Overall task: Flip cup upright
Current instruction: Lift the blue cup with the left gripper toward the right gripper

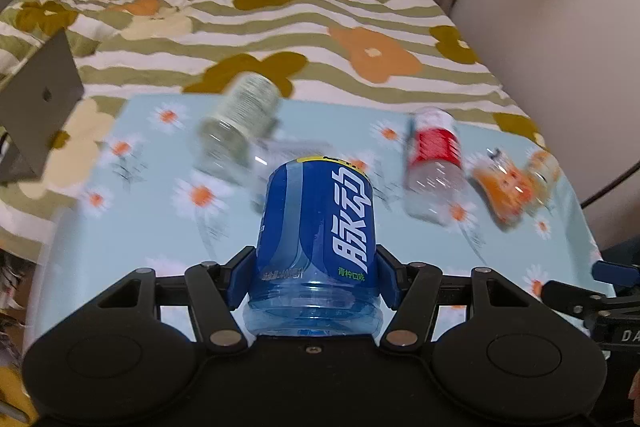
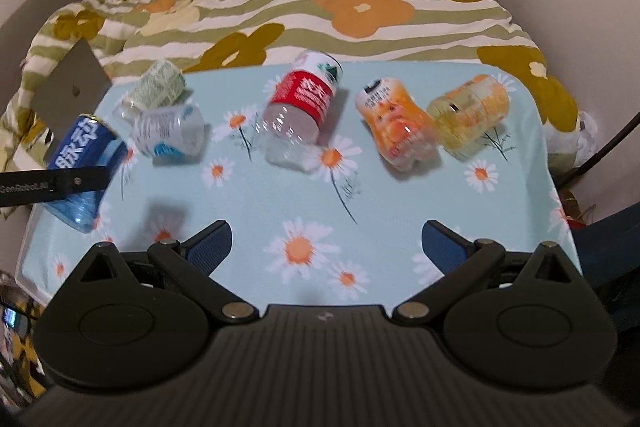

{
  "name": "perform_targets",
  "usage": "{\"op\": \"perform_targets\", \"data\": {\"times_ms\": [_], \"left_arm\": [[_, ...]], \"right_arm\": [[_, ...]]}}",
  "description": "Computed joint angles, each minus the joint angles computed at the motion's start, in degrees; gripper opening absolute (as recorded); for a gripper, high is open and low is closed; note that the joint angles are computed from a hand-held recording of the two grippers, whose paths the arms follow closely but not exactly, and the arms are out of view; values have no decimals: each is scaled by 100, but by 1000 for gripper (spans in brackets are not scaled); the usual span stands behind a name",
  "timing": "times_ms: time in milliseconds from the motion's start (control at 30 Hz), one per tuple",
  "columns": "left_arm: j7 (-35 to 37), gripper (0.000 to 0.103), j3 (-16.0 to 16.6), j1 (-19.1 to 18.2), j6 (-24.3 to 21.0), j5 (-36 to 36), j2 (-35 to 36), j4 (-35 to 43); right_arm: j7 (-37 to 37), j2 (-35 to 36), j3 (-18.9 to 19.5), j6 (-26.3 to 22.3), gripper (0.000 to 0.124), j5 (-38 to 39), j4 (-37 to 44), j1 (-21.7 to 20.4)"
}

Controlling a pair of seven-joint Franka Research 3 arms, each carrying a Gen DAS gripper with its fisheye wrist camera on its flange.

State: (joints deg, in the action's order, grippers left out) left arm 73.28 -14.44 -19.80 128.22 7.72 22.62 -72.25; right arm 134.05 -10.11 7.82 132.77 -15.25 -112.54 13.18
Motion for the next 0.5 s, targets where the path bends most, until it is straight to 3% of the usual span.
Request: {"op": "perform_targets", "data": {"times_ms": [300, 500], "left_arm": [[-660, 65, -42, -407, 1039, 359, 30, -821], [-992, 65, -12, -589, 1078, 652, 214, -826]], "right_arm": [[-573, -420, -89, 417, 103, 395, -890, -123], [-776, -567, -87, 610, 103, 603, -1235, -233]]}}
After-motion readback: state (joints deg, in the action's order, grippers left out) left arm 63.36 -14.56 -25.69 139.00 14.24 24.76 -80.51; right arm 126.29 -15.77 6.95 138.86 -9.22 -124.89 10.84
